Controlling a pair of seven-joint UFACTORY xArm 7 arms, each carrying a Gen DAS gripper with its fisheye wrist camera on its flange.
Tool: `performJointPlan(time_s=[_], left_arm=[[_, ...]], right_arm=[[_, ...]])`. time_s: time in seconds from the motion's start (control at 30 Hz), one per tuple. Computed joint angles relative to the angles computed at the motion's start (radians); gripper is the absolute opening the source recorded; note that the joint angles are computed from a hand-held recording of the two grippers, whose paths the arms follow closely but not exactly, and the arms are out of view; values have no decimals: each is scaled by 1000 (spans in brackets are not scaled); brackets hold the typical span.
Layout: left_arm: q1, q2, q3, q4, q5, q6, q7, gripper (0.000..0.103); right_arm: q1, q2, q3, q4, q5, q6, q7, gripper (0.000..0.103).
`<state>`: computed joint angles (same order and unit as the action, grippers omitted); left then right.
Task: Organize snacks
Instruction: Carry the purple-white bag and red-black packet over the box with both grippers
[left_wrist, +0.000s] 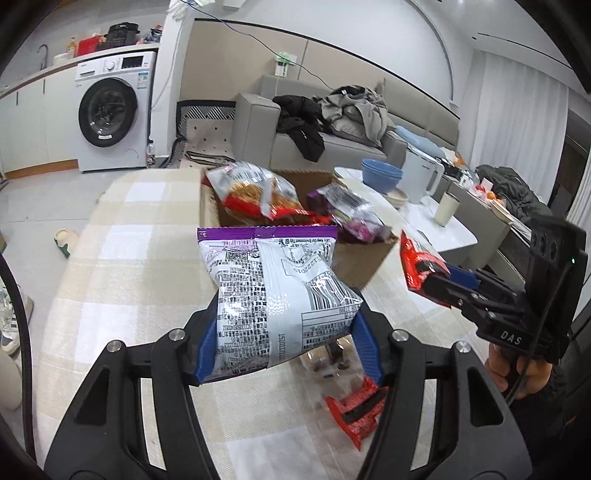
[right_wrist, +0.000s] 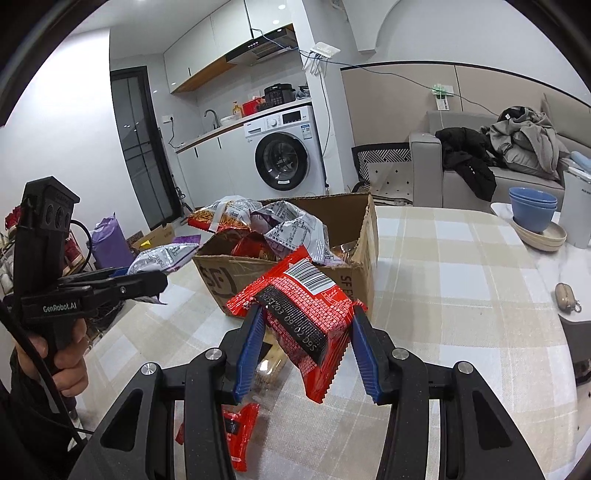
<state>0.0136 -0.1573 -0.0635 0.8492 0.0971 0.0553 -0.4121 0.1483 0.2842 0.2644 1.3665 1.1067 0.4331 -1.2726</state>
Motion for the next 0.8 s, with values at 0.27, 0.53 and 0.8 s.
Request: performJointPlan(time_s=[0.27,0.53,0.8], left_arm=[[73,14,-29,53,115,30,-73,59],[62,76,-3,144,180,64,-115,59],[0,179,46,260,84,78,-16,59]], right_arm=[[8,28,7,40,-9,-27,21,47],[25,83,28,120,-93,-67,92,47],[11,135,69,186,-170,-80,166,47]])
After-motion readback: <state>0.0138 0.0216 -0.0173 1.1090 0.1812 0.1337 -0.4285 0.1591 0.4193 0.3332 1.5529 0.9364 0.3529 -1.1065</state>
